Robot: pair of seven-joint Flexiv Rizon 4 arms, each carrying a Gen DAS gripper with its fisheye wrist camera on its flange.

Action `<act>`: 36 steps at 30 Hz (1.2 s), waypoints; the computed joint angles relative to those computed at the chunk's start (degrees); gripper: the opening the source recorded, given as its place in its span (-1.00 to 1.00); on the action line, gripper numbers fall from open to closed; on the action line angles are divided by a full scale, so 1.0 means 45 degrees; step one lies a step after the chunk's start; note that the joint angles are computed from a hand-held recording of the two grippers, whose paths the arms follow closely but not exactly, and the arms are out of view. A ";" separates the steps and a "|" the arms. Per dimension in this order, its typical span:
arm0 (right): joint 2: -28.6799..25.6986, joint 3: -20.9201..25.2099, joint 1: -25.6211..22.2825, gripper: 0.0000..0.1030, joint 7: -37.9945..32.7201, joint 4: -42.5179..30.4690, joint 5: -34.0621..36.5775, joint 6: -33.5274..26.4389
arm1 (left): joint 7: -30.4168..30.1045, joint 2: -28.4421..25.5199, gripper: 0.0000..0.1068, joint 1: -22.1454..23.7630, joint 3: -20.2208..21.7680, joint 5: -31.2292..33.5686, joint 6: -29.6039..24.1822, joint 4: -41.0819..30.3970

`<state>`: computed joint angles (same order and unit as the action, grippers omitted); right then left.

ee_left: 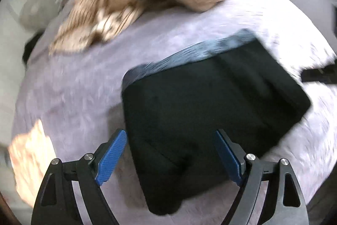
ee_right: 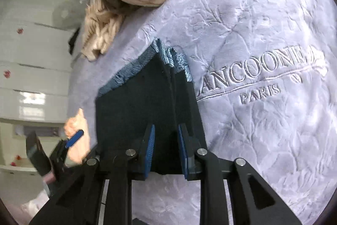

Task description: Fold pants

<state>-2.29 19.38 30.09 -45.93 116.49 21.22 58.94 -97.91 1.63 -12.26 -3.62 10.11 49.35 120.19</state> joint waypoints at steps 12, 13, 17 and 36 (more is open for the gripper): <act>-0.0006 0.0453 0.0343 -0.49 0.0741 0.0839 0.0753 0.0084 | -0.0068 0.0084 0.77 0.0379 0.0336 -0.0955 -0.0003 0.0660; 0.0112 0.0374 0.0379 -0.49 0.1012 0.0820 0.0274 0.0082 | -0.0114 0.0136 0.77 0.0460 0.0383 -0.1083 0.0136 0.0574; -0.0267 -0.0065 0.0397 -0.40 0.1587 0.0405 -0.1850 0.1253 | -0.1288 -0.0666 0.76 0.0975 0.0485 -0.1017 0.0363 -0.0529; -0.1301 0.0290 0.0147 -0.20 0.1500 -0.0307 -0.2069 0.0400 | -0.1238 -0.1730 0.77 0.0720 0.0827 -0.0472 -0.1311 -0.1648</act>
